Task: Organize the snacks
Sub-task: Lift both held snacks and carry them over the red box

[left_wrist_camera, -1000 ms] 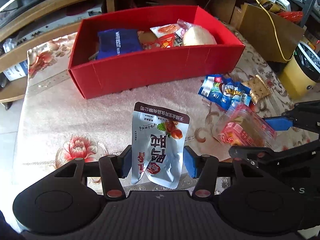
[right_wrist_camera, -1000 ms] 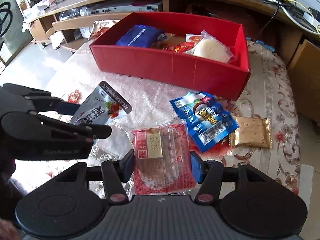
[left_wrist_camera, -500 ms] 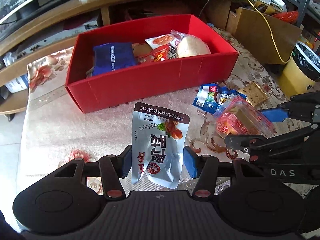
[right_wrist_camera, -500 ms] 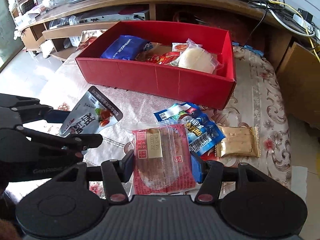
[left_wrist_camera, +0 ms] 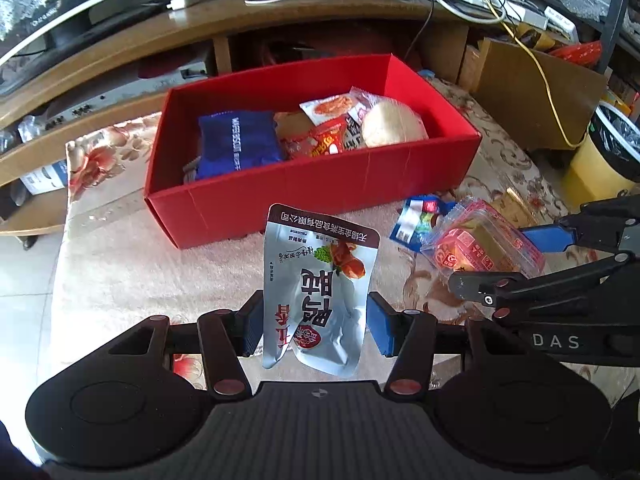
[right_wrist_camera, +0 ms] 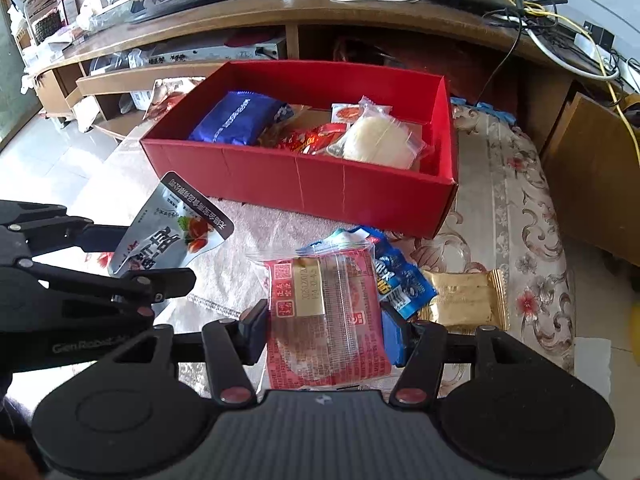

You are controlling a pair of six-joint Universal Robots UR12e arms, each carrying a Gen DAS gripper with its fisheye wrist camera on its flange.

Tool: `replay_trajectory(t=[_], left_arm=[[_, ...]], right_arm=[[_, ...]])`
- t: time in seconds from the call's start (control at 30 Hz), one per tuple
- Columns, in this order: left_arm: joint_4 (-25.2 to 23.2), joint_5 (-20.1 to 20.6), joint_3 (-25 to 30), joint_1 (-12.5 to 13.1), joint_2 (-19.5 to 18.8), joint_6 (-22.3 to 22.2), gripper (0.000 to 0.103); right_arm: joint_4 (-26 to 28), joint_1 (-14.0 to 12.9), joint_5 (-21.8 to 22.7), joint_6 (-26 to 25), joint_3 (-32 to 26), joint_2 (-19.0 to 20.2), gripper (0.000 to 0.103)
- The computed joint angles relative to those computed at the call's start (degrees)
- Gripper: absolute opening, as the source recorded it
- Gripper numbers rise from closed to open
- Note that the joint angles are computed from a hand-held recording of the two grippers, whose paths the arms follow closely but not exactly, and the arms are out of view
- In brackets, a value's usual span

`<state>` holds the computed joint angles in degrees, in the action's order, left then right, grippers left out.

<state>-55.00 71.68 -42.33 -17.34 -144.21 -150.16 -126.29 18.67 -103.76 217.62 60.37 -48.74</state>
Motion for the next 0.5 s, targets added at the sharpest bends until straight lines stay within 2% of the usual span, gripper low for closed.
replay_trajectory(t=[0.5], left_arm=[[3.5,-0.2,2.2,-0.5,-1.2,-3.5,0.060]], right_arm=[[-2.8,-0.8,-2.7,0.4,-1.5,0.5,0.058]])
